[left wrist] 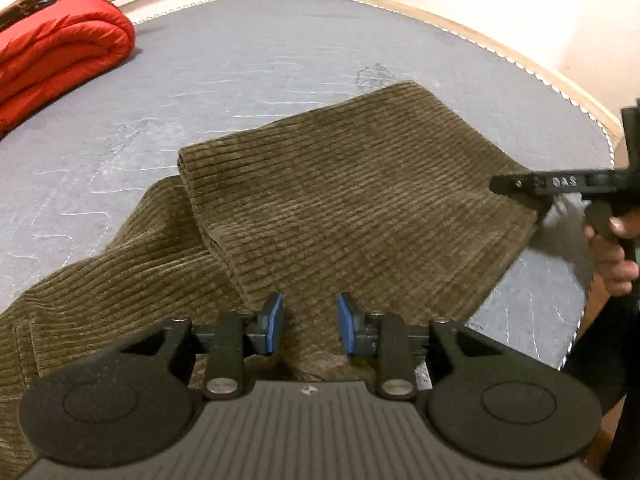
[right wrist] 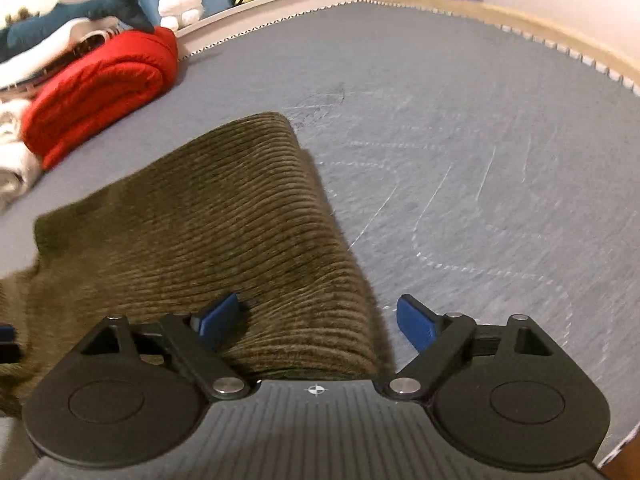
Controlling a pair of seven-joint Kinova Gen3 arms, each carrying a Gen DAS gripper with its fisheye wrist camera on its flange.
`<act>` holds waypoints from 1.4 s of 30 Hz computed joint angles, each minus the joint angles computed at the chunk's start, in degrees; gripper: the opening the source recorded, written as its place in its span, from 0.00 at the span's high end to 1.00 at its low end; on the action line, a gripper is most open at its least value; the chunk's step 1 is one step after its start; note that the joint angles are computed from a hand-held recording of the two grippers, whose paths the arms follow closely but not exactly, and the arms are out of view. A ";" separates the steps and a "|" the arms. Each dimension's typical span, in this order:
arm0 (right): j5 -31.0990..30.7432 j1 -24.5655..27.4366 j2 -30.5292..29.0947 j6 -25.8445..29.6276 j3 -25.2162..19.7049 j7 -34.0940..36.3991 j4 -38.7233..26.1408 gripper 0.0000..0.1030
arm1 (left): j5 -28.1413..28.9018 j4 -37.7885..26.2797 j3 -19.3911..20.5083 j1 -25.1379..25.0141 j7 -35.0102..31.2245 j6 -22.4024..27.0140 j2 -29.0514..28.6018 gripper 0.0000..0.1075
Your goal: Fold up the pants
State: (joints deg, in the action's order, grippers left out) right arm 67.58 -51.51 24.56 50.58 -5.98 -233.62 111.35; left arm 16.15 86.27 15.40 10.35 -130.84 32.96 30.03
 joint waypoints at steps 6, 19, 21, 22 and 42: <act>6.43 0.28 -0.17 -2.42 -0.84 -5.47 2.09 0.27 | 2.81 0.07 1.24 -1.09 0.21 -2.58 -0.22 0.65; 14.00 -5.43 1.07 11.11 -2.79 -2.52 0.58 0.71 | 12.77 0.01 5.18 -5.37 2.32 -4.37 0.00 0.55; 18.06 -7.47 2.16 14.64 -3.40 0.90 -0.24 0.71 | 17.43 0.12 10.49 -10.18 0.71 -3.52 0.79 0.53; 19.58 -8.16 2.83 15.87 -3.79 3.23 -0.91 0.72 | 19.76 0.12 13.15 -12.47 -0.54 -2.83 1.37 0.51; 25.04 -11.06 10.36 9.96 -2.69 37.87 -15.13 0.70 | 17.89 -7.76 1.46 -2.27 3.77 5.27 4.00 0.83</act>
